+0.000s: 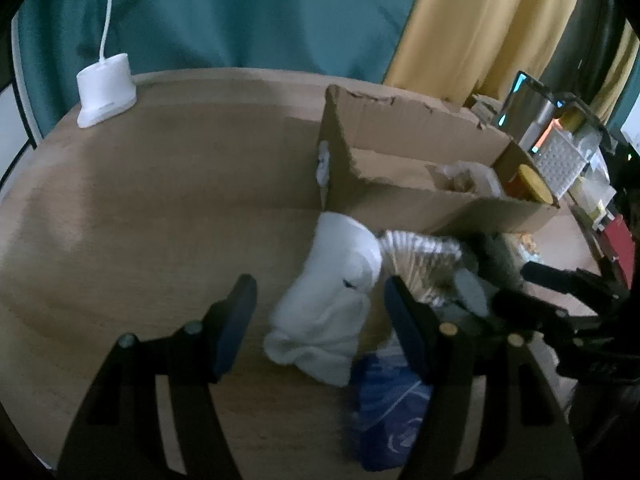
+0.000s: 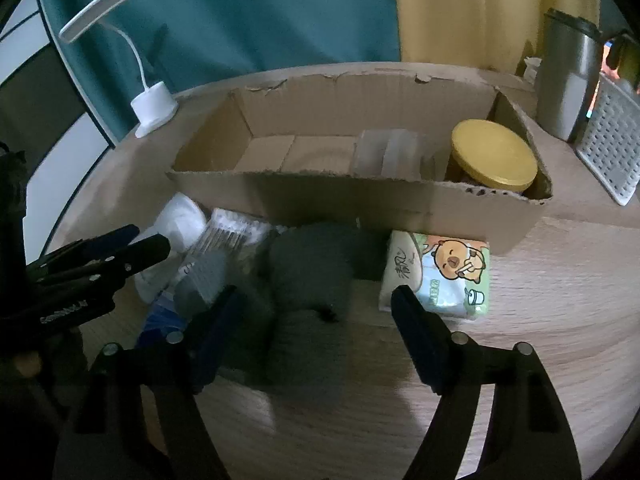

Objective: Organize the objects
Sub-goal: 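Move both tools back toward the socks and tissue packs, then grasp the white sock with the left tool while the right tool grasps the grey sock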

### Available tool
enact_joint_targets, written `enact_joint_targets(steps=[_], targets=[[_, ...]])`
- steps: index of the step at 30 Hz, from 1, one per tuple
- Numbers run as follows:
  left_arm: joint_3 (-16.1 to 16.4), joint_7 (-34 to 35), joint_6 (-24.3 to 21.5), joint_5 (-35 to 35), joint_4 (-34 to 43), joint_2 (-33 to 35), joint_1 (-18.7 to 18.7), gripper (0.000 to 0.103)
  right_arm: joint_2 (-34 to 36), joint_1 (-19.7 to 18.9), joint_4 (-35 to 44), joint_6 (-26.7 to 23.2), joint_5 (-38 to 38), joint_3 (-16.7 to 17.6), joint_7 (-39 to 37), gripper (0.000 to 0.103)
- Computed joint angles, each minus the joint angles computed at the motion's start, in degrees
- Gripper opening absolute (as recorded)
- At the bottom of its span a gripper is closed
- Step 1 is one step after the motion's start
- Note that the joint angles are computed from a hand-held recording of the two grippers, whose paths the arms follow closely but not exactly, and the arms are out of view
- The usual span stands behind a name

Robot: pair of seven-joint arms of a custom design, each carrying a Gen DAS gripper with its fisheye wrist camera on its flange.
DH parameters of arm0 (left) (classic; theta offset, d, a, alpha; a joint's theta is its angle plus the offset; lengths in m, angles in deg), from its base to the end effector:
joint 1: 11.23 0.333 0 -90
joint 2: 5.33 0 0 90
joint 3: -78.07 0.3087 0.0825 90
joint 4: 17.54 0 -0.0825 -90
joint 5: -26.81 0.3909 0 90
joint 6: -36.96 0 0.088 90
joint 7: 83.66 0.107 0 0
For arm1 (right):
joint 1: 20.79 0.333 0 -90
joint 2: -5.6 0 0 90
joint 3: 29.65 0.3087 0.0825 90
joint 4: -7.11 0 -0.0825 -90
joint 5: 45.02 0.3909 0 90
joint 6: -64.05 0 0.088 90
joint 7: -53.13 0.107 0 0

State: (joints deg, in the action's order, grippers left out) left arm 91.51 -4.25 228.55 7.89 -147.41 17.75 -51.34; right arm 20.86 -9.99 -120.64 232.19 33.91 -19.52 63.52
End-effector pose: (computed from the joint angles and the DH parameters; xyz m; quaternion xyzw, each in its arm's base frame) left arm 0.5327 -0.2318 0.2520 -0.6706 0.6600 -0.2957 0.1649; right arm 0.5320 0.1363 0.2552 -0.7956 0.5133 -0.0752 0.3128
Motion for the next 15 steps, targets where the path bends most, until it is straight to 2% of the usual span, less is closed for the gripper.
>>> enact_joint_targets(steps=[5, 11, 13, 15], targets=[[-0.6, -0.1, -1.5, 1.5, 1.0, 0.8, 1.0, 0.068, 0.3, -0.2, 0.3, -0.4, -0.4, 0.0, 0.0, 0.079], [-0.5, -1.6, -2.3, 4.5, 1.8, 1.7, 1.5, 0.068, -0.4, -0.5, -0.4, -3.1, -2.1, -0.5, 1.6, 0.057], [-0.5, -2.0, -3.1, 5.8, 2.1, 2.0, 1.8, 0.068, -0.2, -0.3, -0.7, -3.3, -2.7, -0.4, 2.0, 0.055], [1.3, -2.5, -2.9, 6.6, 2.3, 2.5, -0.1, 0.067, 0.2, -0.3, -0.7, -3.2, -2.9, -0.3, 2.0, 0.055]])
